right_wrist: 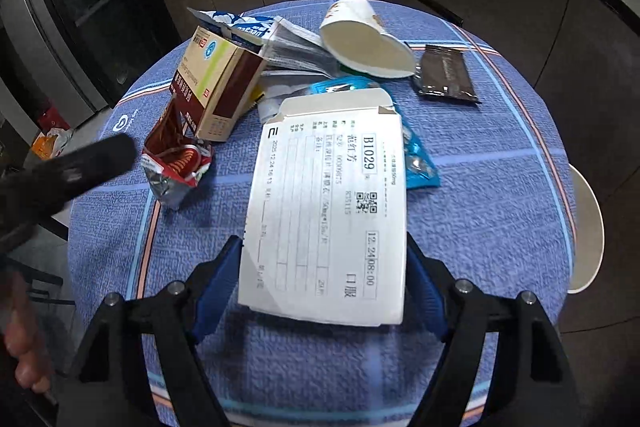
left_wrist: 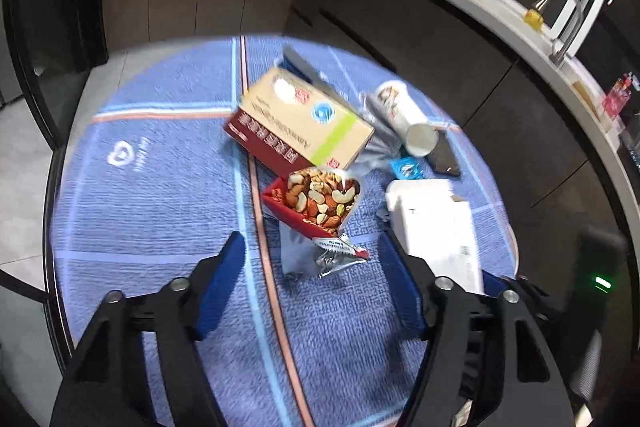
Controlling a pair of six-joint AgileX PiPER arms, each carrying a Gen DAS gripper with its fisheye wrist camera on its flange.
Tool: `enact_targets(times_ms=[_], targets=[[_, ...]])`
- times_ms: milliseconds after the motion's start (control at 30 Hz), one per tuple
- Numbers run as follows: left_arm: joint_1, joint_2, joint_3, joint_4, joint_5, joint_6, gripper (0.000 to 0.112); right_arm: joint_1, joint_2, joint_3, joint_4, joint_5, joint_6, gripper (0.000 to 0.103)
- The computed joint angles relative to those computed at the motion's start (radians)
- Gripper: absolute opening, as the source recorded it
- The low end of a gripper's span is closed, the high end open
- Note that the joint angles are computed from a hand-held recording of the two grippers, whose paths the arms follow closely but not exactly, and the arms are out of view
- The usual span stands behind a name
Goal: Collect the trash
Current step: 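Grasp the red nut snack bag with the left tool while the right tool grasps the white receipt, then carry the snack bag and receipt to the white bin and release both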
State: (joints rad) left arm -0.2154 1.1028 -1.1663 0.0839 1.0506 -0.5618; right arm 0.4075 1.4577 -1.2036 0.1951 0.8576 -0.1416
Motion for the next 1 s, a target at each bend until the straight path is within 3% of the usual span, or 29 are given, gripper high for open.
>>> enact_targets(times_ms=[167,200,267,333,433,533,667,867,1000], targets=[[0.012,0.077,-0.001,0.003,-0.051,-0.027,0.059,-0.045,-0.055,0.017,0.043,0.018,-0.055,0.077],[0.023,0.1,-0.004,-0.007,-0.058,-0.017,0.039,-0.071,-0.073,0.025,0.064,0.029,-0.088,0.077],[0.065,0.106,-0.006,-0.075,-0.068,0.034,0.031,-0.108,-0.098,0.033,0.101,0.046,-0.135,0.077],[0.048,0.096,-0.013,-0.046,-0.057,0.009,0.014,-0.151,-0.11,0.018,0.147,0.072,-0.181,0.077],[0.011,0.061,-0.039,-0.033,-0.022,0.0,0.014,-0.214,-0.146,0.018,0.203,0.084,-0.235,0.077],[-0.108,0.041,-0.095,0.044,0.017,-0.056,0.014,-0.303,-0.166,-0.006,0.265,0.102,-0.29,0.077],[-0.231,0.086,-0.193,0.075,0.019,-0.083,0.013,-0.451,-0.172,-0.047,0.344,0.132,-0.379,0.077],[-0.374,0.324,-0.447,0.032,-0.017,-0.024,0.013,-0.68,-0.081,-0.105,0.386,0.127,-0.523,0.077],[-0.405,0.533,-0.657,-0.048,-0.008,0.045,0.013,-0.784,0.055,-0.147,0.42,0.116,-0.64,0.077]])
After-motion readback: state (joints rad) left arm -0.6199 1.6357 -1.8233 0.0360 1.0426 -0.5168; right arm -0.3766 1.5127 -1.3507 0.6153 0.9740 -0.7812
